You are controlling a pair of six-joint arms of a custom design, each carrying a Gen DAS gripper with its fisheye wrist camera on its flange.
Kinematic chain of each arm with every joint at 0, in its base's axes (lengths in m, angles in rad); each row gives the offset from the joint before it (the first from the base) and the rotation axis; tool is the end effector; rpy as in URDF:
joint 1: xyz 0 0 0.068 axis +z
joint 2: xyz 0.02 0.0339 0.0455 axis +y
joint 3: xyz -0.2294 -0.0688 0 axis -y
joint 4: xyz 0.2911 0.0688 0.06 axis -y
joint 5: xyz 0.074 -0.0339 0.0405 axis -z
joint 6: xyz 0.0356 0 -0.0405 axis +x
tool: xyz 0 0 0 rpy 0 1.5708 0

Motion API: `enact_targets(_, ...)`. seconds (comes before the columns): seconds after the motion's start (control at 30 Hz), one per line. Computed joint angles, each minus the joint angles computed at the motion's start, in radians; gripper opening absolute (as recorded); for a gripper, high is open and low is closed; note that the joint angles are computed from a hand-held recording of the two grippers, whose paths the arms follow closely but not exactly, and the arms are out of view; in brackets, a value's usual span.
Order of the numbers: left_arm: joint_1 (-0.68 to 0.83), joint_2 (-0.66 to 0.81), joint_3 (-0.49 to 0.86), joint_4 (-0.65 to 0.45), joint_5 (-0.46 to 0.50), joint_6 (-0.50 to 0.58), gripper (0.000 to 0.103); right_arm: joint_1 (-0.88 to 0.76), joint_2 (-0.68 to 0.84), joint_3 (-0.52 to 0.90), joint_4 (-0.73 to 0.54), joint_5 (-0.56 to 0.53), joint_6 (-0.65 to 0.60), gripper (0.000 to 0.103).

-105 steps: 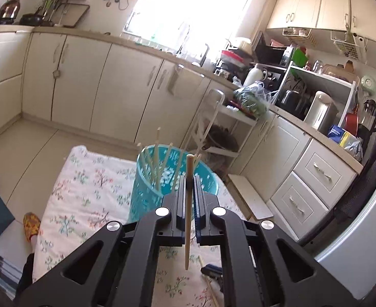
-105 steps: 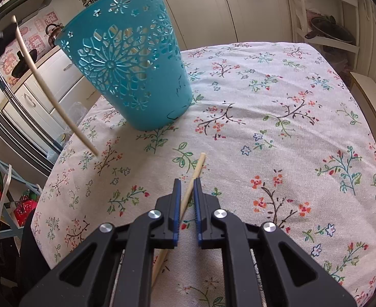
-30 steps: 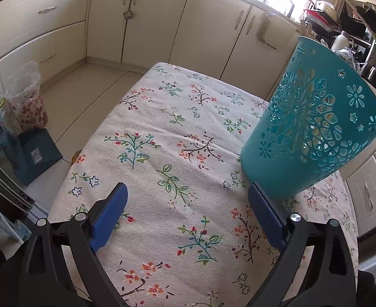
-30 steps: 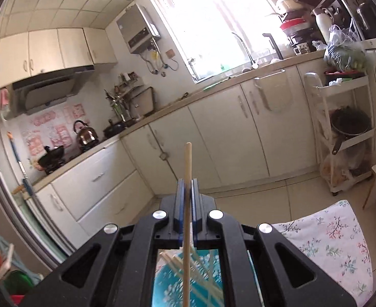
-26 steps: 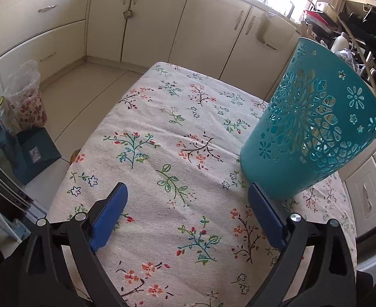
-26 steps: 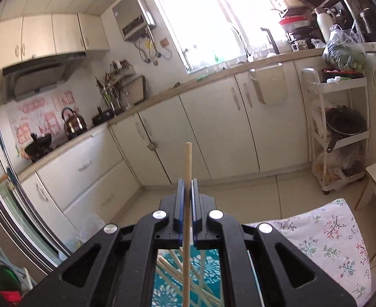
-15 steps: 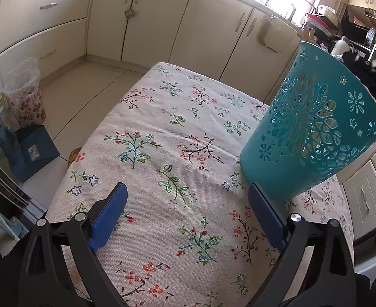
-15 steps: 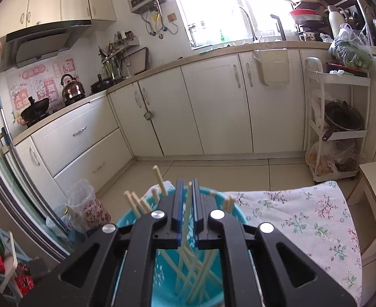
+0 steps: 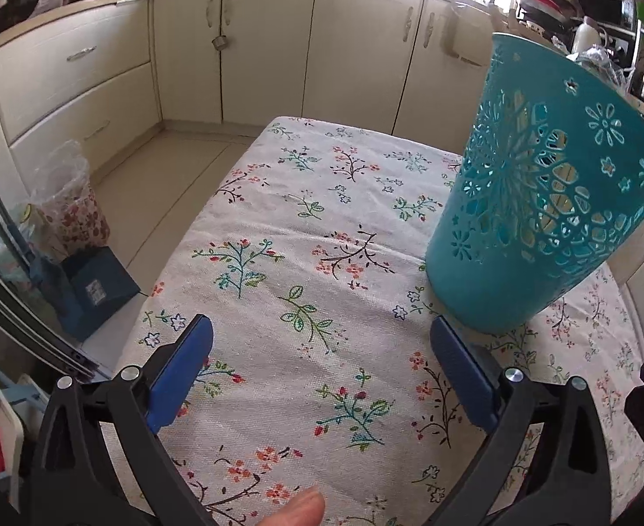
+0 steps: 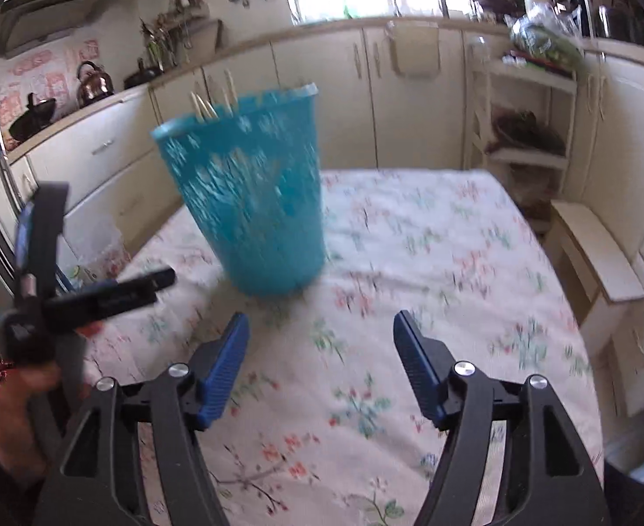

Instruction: Organize utensils

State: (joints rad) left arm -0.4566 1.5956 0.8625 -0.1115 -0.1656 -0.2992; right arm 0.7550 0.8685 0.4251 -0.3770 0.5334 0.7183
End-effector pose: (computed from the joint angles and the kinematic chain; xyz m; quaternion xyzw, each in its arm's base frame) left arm 0.3209 -0.1511 0.1110 0.0440 0.9310 -0.0587 0.3575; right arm 0.1813 0.1457 0.1414 0.0801 0.8992 0.0558 0.4266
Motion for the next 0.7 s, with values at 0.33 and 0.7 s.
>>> enact_targets(0.33, -0.05, -0.128, -0.08, -0.032, -0.076, 0.021, 0.096, 0.01, 0.047, 0.012, -0.037, -0.001, 0.092, 0.093)
enact_targets(0.7, -0.123, -0.306, -0.138, -0.163, -0.118, 0.036, 0.096, 0.087, -0.041, 0.045, -0.183, 0.012, 0.186, 0.096)
